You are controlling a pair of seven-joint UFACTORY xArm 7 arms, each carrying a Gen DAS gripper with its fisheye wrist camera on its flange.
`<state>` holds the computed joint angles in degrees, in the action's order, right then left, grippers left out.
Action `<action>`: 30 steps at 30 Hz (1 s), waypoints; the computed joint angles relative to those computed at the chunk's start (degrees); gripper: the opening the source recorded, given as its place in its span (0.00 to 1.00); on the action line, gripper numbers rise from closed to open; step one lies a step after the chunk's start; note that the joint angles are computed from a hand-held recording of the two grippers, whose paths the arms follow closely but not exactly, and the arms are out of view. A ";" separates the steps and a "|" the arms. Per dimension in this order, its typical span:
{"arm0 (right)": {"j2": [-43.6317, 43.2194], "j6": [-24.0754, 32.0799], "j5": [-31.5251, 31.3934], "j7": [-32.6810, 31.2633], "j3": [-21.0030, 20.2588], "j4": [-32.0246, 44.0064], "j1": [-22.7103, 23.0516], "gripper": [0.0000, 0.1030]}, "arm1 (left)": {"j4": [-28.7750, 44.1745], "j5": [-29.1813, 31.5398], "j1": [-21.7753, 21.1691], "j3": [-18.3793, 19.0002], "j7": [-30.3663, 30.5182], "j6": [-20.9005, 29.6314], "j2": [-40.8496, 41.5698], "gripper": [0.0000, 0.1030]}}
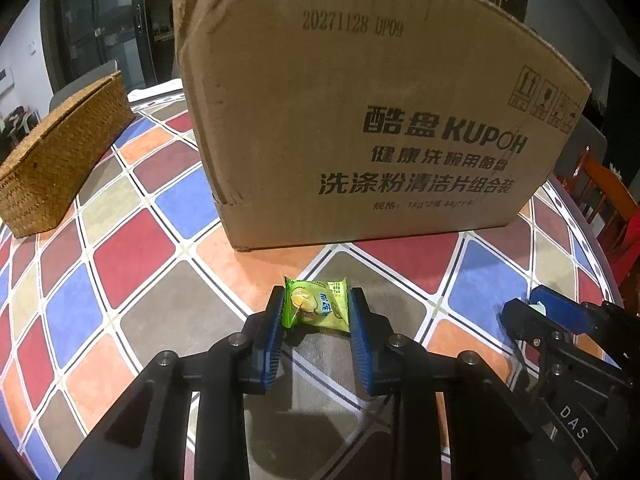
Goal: Organize snacks
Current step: 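Lift both held candies and carry them over the cardboard box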
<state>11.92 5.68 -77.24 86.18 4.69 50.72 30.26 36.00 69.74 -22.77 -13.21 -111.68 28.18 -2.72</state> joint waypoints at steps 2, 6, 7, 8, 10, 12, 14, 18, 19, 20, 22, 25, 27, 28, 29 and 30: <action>-0.10 -0.20 -1.35 1.45 -0.21 0.13 0.17 0.30 | -0.12 -0.77 -0.24 -0.25 0.35 0.60 -0.69 0.30; -0.42 -0.37 -4.77 4.86 0.04 0.35 -0.11 0.30 | -0.78 -2.76 -0.42 -1.02 1.69 1.72 -2.68 0.30; -0.68 -0.36 -5.78 5.97 0.26 0.31 -0.27 0.30 | -0.92 -3.25 -0.42 -1.27 1.97 1.97 -3.11 0.30; -0.55 -0.40 -6.91 7.11 0.47 0.57 -0.53 0.30 | -1.13 -3.87 -0.46 -1.56 2.33 2.30 -3.75 0.30; -1.18 -0.60 -7.41 7.71 1.09 0.51 -1.31 0.30 | -1.43 -5.06 -0.42 -2.16 3.13 2.98 -4.86 0.30; -1.56 -0.69 -8.88 9.17 1.60 0.53 -1.85 0.30 | -1.86 -6.26 -0.35 -2.81 3.83 3.66 -6.24 0.30; -2.56 -0.47 -9.00 9.41 2.44 0.25 -2.33 0.30 | -2.08 -7.30 -0.22 -3.57 4.45 4.45 -7.43 0.30; -4.38 -0.52 -9.15 9.36 3.45 -0.12 -3.20 0.30 | -2.66 -9.47 0.10 -5.00 5.78 5.88 -10.01 0.30; -4.68 -0.60 -9.15 9.24 3.62 -0.05 -3.44 0.30 | -2.77 -10.15 0.13 -5.42 6.19 6.39 -10.74 0.30; -5.00 -0.74 -9.00 8.95 3.75 -0.09 -3.70 0.30 | -2.74 -10.74 0.23 -5.81 6.59 6.75 -11.21 0.30; -5.84 -0.81 -9.12 8.98 4.08 -0.24 -3.99 0.30 | -2.93 -11.79 0.39 -6.56 7.23 7.44 -12.43 0.30; -7.34 -1.29 -9.13 8.93 4.56 -0.67 -4.55 0.30 | -2.94 -13.33 0.67 -7.62 8.35 8.49 -13.92 0.30; -8.15 -1.52 -8.91 8.77 4.86 -0.96 -4.91 0.30 | -2.92 -14.43 0.76 -8.32 9.23 9.32 -14.96 0.30; -8.62 -1.69 -8.78 8.70 4.98 -1.08 -5.10 0.30 | -2.90 -14.91 0.85 -8.68 9.51 9.77 -15.48 0.30; -8.91 -1.74 -8.80 8.69 5.12 -1.16 -5.26 0.30 | -2.95 -15.39 0.95 -8.90 9.91 10.04 -16.05 0.30; -9.30 -1.76 -8.83 8.67 5.27 -1.26 -5.41 0.30 | -3.03 -15.77 1.09 -9.20 10.17 10.30 -16.55 0.30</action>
